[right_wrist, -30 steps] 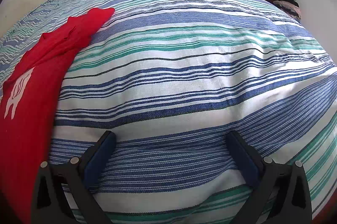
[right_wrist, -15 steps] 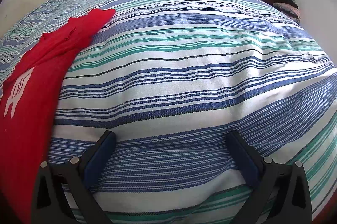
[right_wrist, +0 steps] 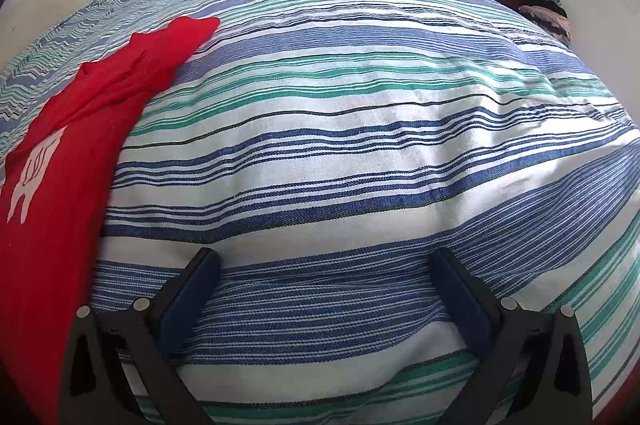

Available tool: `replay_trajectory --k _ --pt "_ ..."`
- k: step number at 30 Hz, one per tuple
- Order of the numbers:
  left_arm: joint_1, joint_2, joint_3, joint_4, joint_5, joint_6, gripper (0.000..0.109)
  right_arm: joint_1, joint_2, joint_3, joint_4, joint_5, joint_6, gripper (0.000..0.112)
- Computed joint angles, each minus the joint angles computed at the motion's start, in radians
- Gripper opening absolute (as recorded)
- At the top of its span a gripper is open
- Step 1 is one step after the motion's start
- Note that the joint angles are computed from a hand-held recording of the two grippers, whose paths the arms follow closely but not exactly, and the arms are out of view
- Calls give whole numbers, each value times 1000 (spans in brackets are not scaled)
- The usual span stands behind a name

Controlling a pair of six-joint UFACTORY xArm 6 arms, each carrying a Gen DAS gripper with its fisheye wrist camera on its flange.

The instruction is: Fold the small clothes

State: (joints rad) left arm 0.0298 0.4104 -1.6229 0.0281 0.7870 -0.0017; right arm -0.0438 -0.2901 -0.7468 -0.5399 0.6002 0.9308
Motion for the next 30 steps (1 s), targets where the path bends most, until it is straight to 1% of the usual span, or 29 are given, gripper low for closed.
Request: replay_trajectory --k 30 --pt "-11 -9 24 36 -24 -22 102 0 -2 3 -6 -1 5 103"
